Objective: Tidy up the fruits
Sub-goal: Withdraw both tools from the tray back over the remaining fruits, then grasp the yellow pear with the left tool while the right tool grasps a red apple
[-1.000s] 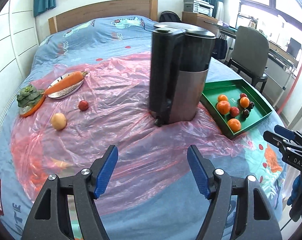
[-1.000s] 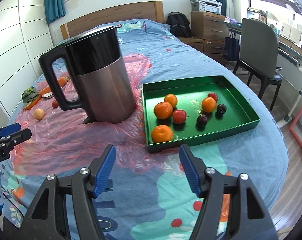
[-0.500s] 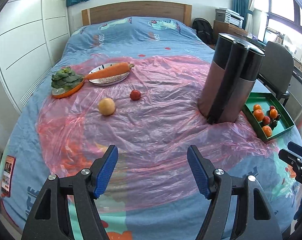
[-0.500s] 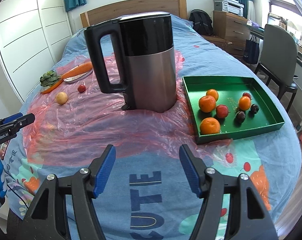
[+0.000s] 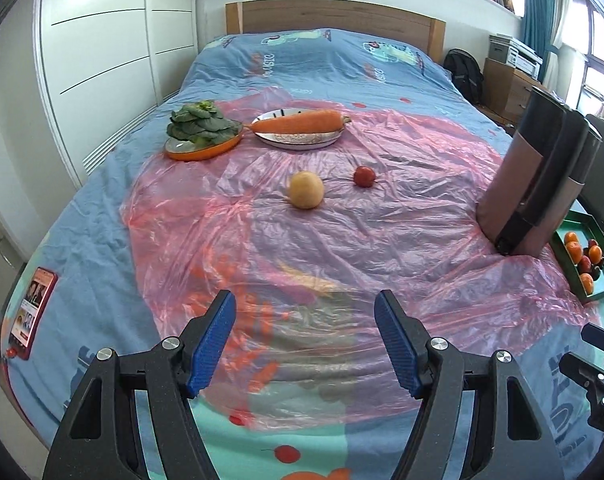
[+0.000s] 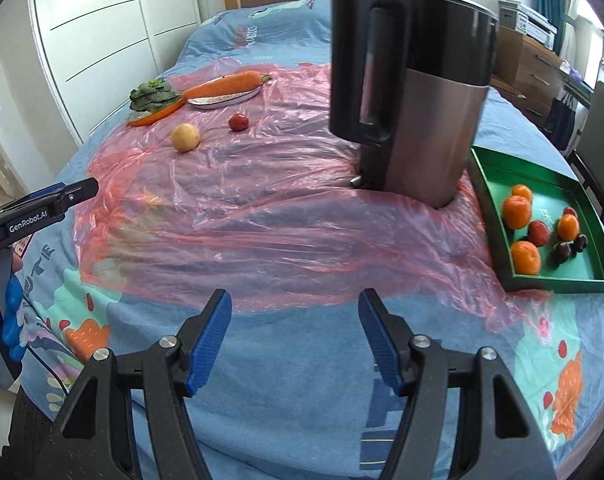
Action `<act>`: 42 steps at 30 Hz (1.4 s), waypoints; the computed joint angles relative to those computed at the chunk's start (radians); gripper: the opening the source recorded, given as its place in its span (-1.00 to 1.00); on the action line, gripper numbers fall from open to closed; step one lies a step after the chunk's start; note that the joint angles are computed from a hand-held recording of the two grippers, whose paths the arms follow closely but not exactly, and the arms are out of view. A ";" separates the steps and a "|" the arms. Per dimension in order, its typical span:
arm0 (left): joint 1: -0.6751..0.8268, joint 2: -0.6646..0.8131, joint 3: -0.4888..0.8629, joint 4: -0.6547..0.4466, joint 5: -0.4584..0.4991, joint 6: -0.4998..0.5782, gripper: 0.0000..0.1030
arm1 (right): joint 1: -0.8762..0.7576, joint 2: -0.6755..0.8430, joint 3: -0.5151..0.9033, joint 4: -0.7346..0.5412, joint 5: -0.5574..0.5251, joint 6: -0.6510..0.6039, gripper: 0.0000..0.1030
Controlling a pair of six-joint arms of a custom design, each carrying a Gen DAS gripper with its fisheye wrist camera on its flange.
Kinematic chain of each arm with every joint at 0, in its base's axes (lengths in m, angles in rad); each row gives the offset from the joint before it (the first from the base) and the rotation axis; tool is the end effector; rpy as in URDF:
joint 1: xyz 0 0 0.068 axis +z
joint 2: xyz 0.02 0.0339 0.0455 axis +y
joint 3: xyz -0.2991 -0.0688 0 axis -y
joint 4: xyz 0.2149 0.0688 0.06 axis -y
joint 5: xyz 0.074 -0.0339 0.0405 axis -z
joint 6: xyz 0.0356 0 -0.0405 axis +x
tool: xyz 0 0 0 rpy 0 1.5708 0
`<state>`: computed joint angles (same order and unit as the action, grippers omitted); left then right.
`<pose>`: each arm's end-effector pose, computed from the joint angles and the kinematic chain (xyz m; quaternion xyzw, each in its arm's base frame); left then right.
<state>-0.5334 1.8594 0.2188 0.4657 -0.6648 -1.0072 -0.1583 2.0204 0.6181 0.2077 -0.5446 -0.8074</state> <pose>0.1742 -0.0774 0.0875 -0.2799 0.8859 0.1002 0.3562 0.2829 -0.0265 0.0839 -0.3494 0.8807 0.1504 0.2822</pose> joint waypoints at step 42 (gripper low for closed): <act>0.630 0.595 0.446 0.499 0.381 0.560 0.27 | 0.573 0.602 0.990 -0.100 0.088 0.402 1.00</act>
